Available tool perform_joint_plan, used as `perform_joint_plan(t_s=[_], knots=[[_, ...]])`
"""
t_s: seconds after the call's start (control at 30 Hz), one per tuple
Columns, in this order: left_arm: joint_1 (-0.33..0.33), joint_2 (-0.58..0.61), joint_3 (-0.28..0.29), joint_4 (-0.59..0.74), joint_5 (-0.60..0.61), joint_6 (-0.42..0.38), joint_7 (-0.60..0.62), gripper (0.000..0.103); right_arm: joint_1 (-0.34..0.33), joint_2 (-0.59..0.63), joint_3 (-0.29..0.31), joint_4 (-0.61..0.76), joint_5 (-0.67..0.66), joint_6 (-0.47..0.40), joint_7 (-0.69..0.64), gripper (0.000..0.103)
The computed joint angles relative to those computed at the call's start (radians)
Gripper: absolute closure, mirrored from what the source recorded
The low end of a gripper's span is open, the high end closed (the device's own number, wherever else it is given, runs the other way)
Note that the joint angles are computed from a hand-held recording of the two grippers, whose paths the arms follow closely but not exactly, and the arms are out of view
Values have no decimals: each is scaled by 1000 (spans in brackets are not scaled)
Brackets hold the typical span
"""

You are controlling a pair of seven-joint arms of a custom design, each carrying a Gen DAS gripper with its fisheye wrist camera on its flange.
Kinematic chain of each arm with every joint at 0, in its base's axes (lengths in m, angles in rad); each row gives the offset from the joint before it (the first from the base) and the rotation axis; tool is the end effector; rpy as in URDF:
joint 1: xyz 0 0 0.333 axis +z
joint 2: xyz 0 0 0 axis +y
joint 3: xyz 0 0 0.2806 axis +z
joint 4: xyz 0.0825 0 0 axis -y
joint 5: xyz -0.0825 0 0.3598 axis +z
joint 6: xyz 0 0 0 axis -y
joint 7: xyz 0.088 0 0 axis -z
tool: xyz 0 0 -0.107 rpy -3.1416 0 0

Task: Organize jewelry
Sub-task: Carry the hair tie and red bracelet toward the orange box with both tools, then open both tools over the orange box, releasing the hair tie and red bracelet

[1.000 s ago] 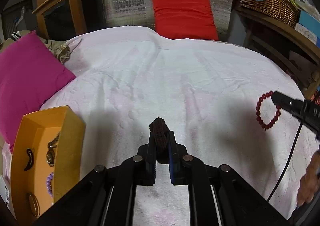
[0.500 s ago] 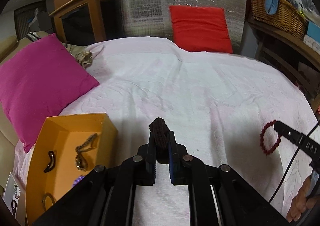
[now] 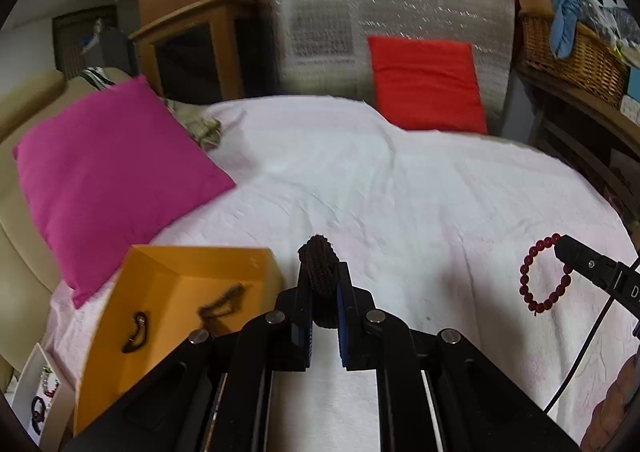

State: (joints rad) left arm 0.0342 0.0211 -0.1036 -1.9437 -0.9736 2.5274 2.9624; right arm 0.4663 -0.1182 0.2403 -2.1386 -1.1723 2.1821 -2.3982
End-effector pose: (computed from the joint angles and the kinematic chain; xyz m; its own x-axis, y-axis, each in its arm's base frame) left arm 0.5813 -0.0315 0.5022 -0.6921 -0.7191 -0.0622 -0.4076 0.4605 -0.7885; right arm 0.4182 0.3158 0.4675 -0.5852 -0.6807 -0.4407 -0.2003 0.6480 -0.7349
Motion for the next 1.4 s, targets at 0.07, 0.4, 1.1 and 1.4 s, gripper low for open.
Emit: perform_joint_plan(t_s=[0.07, 0.4, 1.1, 1.4], knots=[[4, -7, 3, 2, -37, 15, 28, 93, 0, 16, 0, 27, -17, 5, -14, 92], [27, 46, 9, 77, -71, 81, 27, 93, 14, 127, -43, 186, -102, 90, -80, 92], [173, 399, -39, 478, 416, 66, -464, 93, 118, 585, -234, 765, 32, 373, -431, 92], [239, 636, -56, 838, 585, -204, -664, 93, 107, 884, -217, 1121, 324, 441, -709, 92]])
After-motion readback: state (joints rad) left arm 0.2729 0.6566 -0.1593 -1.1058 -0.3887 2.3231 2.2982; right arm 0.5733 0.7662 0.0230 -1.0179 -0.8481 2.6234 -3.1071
